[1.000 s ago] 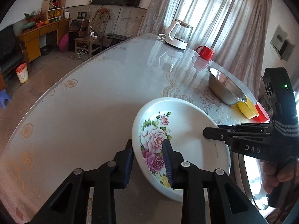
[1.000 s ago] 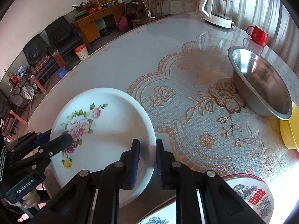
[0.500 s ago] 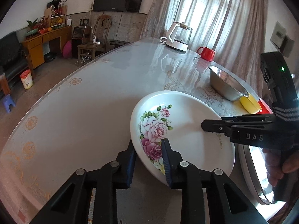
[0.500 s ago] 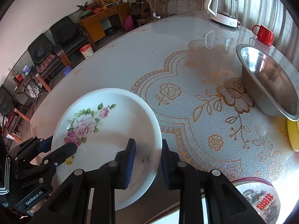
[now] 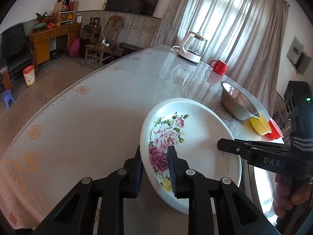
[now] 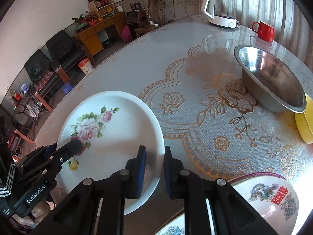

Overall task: Organize plates and bowls
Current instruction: 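Lift the pink-rose plate with both tools and carry it toward the plate stack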

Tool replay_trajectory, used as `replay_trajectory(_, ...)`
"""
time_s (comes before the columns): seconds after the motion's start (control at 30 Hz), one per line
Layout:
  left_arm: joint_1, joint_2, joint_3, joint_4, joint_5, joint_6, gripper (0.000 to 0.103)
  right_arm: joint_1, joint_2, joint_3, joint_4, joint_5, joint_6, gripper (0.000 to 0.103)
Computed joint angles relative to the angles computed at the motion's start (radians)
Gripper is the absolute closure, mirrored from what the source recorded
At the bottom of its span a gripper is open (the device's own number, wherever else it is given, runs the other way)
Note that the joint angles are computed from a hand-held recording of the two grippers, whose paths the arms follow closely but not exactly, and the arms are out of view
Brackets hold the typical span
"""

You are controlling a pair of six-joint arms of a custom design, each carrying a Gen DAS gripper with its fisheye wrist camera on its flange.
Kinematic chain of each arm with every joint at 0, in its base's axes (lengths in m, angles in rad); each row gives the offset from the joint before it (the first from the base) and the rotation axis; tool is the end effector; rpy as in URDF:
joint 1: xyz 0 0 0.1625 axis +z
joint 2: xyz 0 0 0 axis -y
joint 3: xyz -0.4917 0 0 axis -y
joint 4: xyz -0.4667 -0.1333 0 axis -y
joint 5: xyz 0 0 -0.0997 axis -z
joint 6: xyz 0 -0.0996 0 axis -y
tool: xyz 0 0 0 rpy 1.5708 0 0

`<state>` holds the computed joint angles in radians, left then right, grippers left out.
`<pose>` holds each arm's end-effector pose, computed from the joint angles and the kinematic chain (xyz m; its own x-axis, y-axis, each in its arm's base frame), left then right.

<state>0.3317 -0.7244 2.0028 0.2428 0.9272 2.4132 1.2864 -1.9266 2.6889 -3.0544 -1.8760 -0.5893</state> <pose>-0.3221 -0.3151 -0.0431 -0.8440 0.3407 -0.4143 0.5126 0.7397 -0.4360 0.0140 -0.3207 0.2956 -0.8319 -0.0198 0.5546 -0.3027 0.8538 -0.4236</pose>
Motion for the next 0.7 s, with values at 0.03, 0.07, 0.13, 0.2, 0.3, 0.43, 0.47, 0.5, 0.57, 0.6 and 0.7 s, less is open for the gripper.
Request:
replay_trajectory(0.03, -0.001, -0.003, 0.002, -0.001, 0.001, 0.0, 0.08, -0.002, -0.009, 0.003, 0.001, 0.008, 0.004, 0.087)
replay_trajectory(0.07, 0.0, -0.005, 0.003, -0.001, 0.005, -0.001, 0.08, -0.001, -0.014, 0.005, 0.001, 0.014, 0.015, 0.087)
replay_trajectory(0.13, 0.001, -0.015, 0.009, -0.006, 0.018, -0.007, 0.08, -0.007, -0.033, 0.01, 0.004, 0.032, 0.021, 0.087)
replay_trajectory(0.2, 0.0, -0.027, 0.016, -0.011, 0.023, -0.011, 0.08, -0.002, -0.052, 0.018, 0.001, 0.042, 0.027, 0.087)
replay_trajectory(0.3, -0.009, -0.043, 0.023, -0.019, 0.026, -0.008, 0.08, 0.0, -0.097, 0.031, 0.016, 0.07, 0.032, 0.087)
replay_trajectory(0.43, -0.032, -0.058, 0.033, -0.028, 0.026, 0.006, 0.08, -0.01, -0.151, 0.048, 0.026, 0.097, 0.032, 0.087)
replay_trajectory(0.47, -0.038, -0.059, 0.032, -0.027, 0.027, 0.012, 0.08, -0.021, -0.181, 0.053, 0.045, 0.11, 0.031, 0.087)
replay_trajectory(0.5, -0.045, -0.058, 0.03, -0.025, 0.026, 0.018, 0.08, -0.029, -0.202, 0.058, 0.055, 0.12, 0.031, 0.087)
replay_trajectory(0.57, -0.057, -0.055, 0.022, -0.019, 0.025, 0.035, 0.08, -0.047, -0.248, 0.066, 0.078, 0.136, 0.027, 0.087)
replay_trajectory(0.6, -0.063, -0.055, 0.02, -0.02, 0.029, 0.043, 0.08, -0.062, -0.276, 0.071, 0.096, 0.149, 0.022, 0.087)
replay_trajectory(0.7, -0.077, -0.056, 0.015, -0.022, 0.046, 0.067, 0.08, -0.119, -0.377, 0.088, 0.156, 0.196, 0.004, 0.087)
